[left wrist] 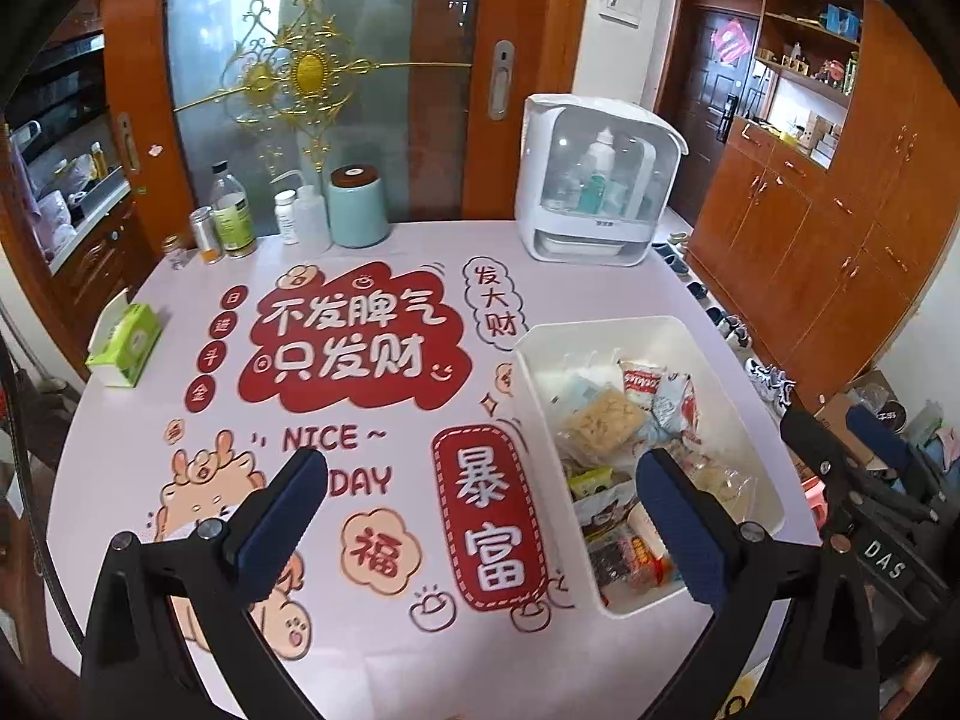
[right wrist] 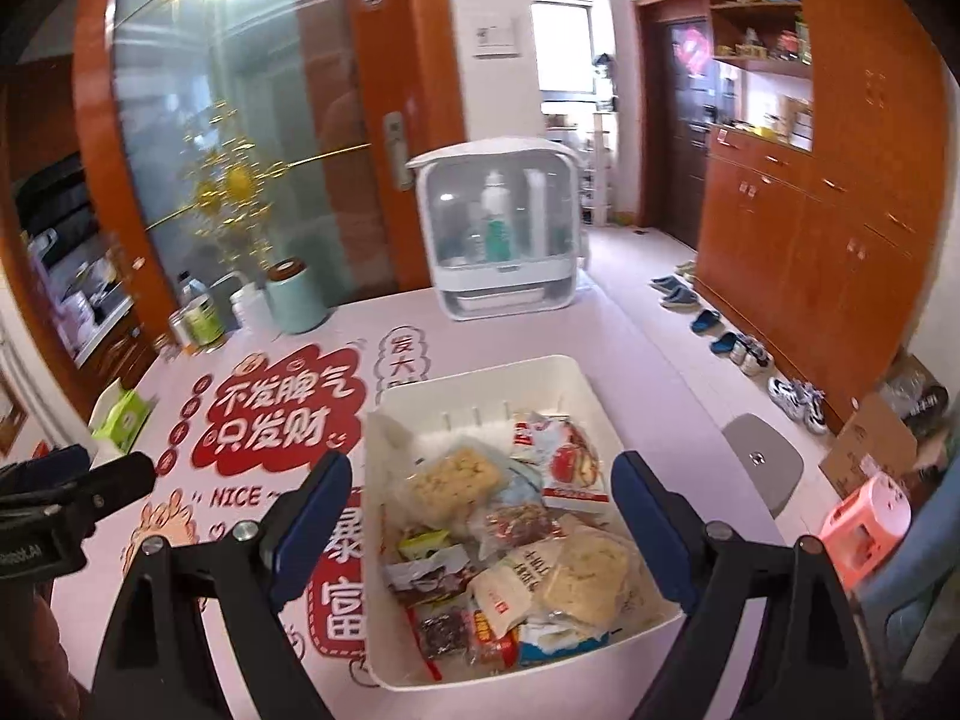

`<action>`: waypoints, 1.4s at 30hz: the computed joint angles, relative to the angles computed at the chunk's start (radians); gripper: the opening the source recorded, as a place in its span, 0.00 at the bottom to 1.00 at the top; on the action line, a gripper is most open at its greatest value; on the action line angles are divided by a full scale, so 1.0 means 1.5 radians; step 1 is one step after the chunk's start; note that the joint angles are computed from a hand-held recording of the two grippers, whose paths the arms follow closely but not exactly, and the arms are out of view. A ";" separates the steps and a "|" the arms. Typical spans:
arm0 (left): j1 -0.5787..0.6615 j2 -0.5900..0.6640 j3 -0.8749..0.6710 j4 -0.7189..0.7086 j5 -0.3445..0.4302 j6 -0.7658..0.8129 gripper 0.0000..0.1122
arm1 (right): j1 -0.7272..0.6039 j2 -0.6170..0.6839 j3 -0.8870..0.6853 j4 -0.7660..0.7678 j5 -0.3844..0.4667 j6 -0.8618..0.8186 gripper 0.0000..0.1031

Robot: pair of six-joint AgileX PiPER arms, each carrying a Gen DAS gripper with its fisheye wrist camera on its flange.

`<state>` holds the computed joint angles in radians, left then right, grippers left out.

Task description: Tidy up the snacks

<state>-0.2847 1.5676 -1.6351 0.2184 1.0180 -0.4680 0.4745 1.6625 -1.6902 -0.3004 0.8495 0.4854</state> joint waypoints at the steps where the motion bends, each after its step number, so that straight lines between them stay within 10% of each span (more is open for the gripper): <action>1: 0.000 -0.007 0.007 0.005 0.003 -0.005 0.91 | 0.002 0.000 -0.006 0.005 0.005 -0.006 0.86; 15: 0.054 -0.144 0.166 0.043 0.042 -0.119 0.91 | 0.060 0.033 -0.070 0.132 0.109 -0.080 0.86; 42: 0.039 -0.133 0.143 0.091 0.086 -0.072 0.91 | 0.139 0.071 -0.140 0.045 0.177 0.005 0.86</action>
